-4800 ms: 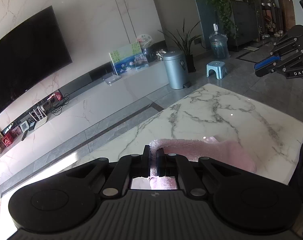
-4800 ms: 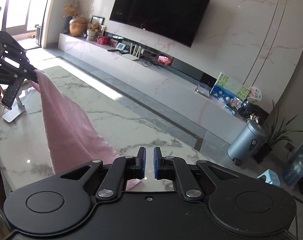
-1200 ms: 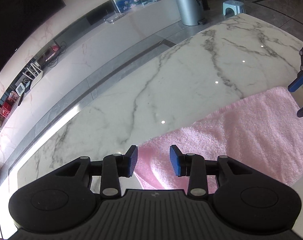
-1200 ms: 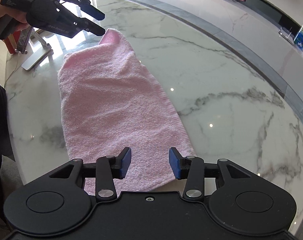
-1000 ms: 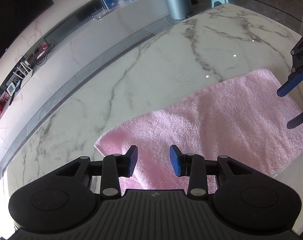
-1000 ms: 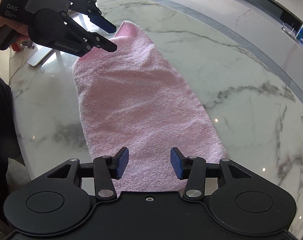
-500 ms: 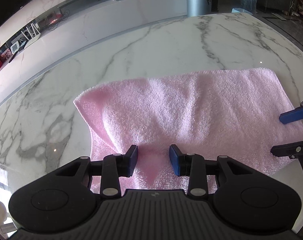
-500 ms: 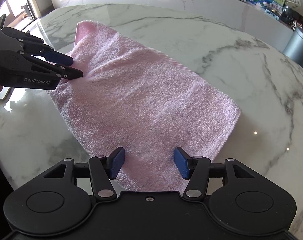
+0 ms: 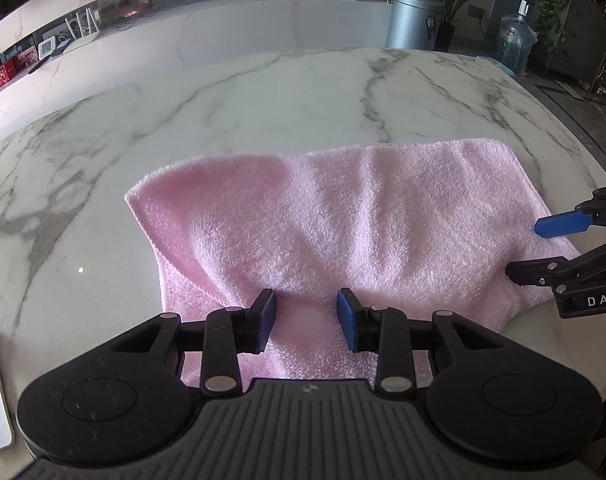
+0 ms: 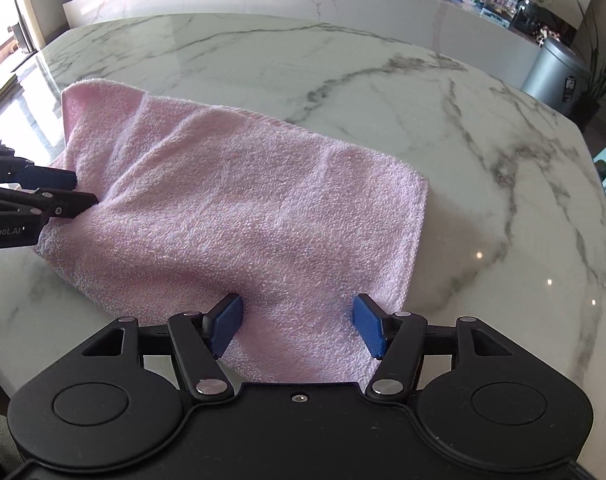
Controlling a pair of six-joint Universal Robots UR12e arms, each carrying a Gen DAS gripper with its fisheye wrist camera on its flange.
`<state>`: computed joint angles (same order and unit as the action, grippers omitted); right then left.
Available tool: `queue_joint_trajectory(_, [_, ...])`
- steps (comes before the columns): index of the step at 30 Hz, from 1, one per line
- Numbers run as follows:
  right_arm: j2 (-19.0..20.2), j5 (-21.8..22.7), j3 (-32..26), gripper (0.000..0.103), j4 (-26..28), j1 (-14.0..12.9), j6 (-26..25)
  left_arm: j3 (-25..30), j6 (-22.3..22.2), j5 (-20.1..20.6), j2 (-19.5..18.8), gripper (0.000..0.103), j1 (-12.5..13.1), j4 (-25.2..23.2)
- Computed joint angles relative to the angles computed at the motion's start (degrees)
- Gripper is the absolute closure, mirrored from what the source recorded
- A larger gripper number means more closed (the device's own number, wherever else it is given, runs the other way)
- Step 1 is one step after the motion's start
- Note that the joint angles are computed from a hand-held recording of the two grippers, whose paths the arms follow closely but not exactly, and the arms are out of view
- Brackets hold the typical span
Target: Fold towel
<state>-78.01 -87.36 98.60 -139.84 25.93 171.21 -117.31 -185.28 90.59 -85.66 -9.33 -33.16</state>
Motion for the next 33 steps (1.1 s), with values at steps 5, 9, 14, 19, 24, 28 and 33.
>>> queue_joint_trajectory(5, [-1.0, -1.4, 1.4, 0.041, -0.7, -1.2, 1.6, -0.1, -1.6, -1.6, -0.1, 0.071, -1.4, 0.3])
queue_joint_trajectory(9, [-1.2, -1.0, 1.9, 0.036, -1.6, -1.9, 2.5, 0.0, -1.5, -0.6, -0.4, 0.071, -2.2, 0.9])
queue_joint_trajectory(14, [-1.3, -1.1, 1.9, 0.036, -1.4, -1.8, 2.8, 0.1, -2.2, -0.9, -0.4, 0.071, -2.0, 0.7])
queue_joint_trajectory(19, [-3.0, -1.1, 3.6, 0.036, -3.6, -2.0, 4.9, -0.6, -5.0, -1.4, 0.7, 0.069, -1.7, 1.9])
queue_joint_trajectory(24, [-5.8, 1.8, 6.9, 0.034, -7.0, -2.9, 7.3, -1.7, -4.9, -1.2, 2.8, 0.059, -2.1, 3.2])
queue_joint_trajectory(28, [-7.7, 3.6, 9.7, 0.031, -10.7, -3.3, 8.5, -2.5, -4.0, -1.5, 4.7, 0.047, -2.4, 2.5])
queue_joint_trajectory(33, [-9.5, 5.1, 13.7, 0.006, -16.1, -3.2, 9.7, -5.6, -4.7, -1.1, 7.4, 0.029, -3.0, 5.3])
